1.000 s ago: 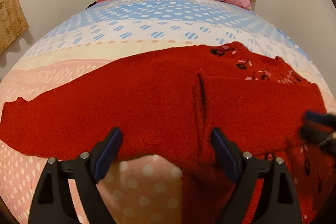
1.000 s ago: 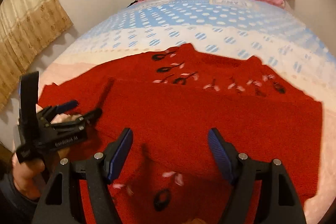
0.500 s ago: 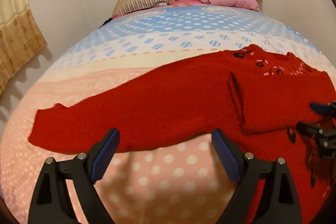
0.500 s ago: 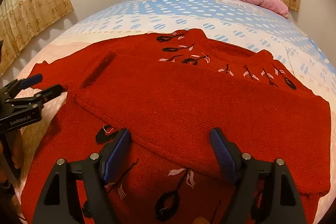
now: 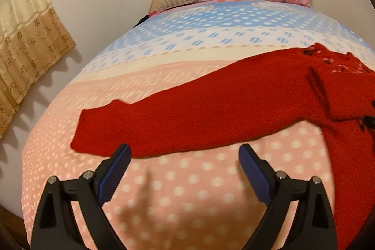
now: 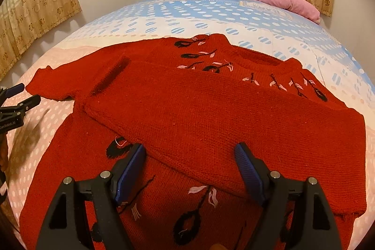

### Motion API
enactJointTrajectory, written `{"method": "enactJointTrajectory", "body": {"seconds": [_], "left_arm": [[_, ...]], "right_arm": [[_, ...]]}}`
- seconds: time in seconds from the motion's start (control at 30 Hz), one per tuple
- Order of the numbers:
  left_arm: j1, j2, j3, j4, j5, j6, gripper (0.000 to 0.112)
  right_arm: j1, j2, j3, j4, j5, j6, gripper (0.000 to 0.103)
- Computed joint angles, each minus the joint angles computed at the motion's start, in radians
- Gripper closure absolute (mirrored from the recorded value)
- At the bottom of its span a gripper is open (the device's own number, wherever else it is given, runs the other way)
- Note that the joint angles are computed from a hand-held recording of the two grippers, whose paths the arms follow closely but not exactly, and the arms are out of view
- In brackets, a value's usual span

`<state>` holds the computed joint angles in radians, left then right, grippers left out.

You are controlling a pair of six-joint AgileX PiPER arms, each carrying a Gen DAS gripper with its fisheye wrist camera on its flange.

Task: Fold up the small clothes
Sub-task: 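Move the left gripper to the other sleeve cuff and grasp it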

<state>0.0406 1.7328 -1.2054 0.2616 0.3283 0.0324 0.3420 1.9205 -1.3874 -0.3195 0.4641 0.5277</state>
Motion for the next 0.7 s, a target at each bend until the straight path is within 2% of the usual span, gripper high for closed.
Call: {"method": "enactJointTrajectory", "body": {"seconds": [0.43, 0.7], "left_arm": [[0.119, 0.08, -0.075, 0.044, 0.049, -0.056, 0.017], [0.199, 0.12, -0.132, -0.045, 0.079, 0.023, 0.017]], "right_arm": [[-0.004, -0.007, 0.013, 0.01, -0.017, -0.002, 0.023], [-0.003, -0.008, 0.015, 0.008, -0.018, 0.001, 0.023]]}}
